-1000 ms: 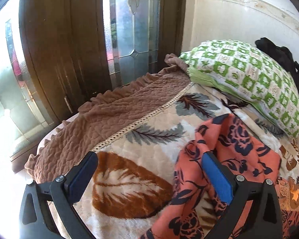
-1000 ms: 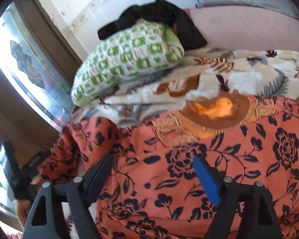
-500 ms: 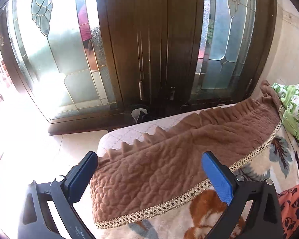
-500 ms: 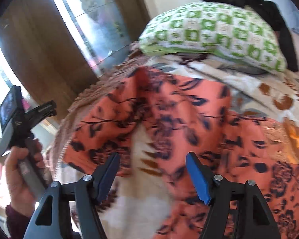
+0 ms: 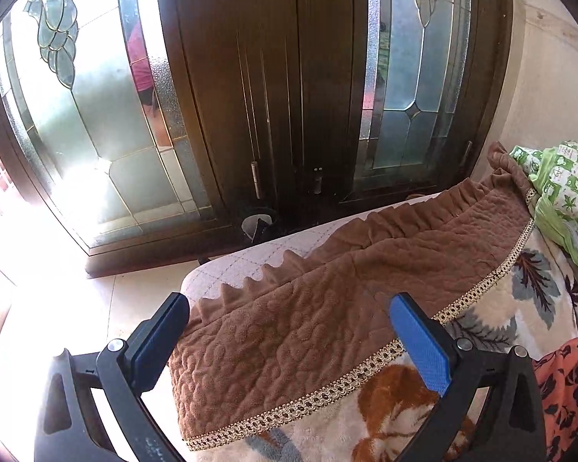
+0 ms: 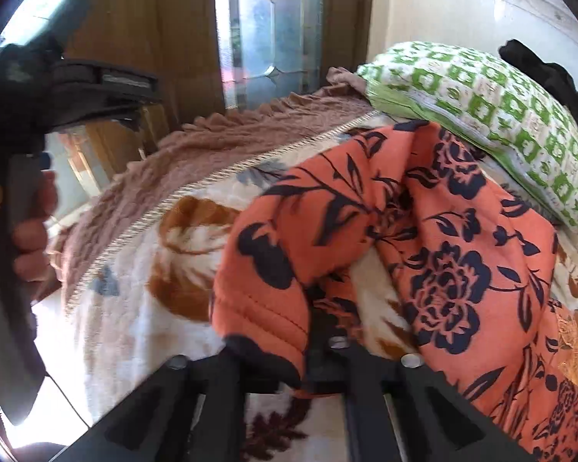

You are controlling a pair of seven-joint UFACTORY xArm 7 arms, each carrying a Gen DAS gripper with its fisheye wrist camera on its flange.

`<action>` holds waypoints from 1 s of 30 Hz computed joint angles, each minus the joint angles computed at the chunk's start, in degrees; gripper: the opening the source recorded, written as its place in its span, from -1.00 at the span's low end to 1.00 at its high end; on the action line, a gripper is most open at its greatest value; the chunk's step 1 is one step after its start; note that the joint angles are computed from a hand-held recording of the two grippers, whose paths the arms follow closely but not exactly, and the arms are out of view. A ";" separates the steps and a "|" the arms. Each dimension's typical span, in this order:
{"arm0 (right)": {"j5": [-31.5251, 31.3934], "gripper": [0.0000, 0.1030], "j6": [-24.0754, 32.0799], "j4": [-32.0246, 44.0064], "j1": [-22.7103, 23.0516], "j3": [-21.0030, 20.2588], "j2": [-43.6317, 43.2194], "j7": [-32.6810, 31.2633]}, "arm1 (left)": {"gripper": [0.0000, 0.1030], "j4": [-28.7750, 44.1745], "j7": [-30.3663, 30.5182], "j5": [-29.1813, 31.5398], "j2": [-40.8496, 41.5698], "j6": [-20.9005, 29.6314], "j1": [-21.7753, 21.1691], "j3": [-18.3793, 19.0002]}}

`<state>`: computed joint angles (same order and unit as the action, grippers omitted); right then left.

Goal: Fold small clothes

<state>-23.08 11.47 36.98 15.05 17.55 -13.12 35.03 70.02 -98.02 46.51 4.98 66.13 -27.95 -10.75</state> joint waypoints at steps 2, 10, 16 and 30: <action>3.24 -0.89 -4.78 -3.80 2.07 -5.49 -3.93 -0.48 | 1.00 0.38 -0.09 0.59 0.27 -1.31 -0.24 -0.20; 19.36 -0.89 -1.76 -18.79 -3.07 -25.74 -37.48 -12.96 | 1.00 11.85 10.85 2.85 10.40 -8.55 -6.27 -0.90; 19.19 -0.89 12.17 -22.09 -24.66 -37.15 -52.70 -22.07 | 1.00 23.93 22.75 -5.77 21.97 -18.46 -9.93 -2.39; 29.18 -0.65 22.64 -19.11 -32.89 -59.01 -35.39 -39.67 | 1.00 61.51 44.88 -12.53 49.85 -2.41 -28.64 3.56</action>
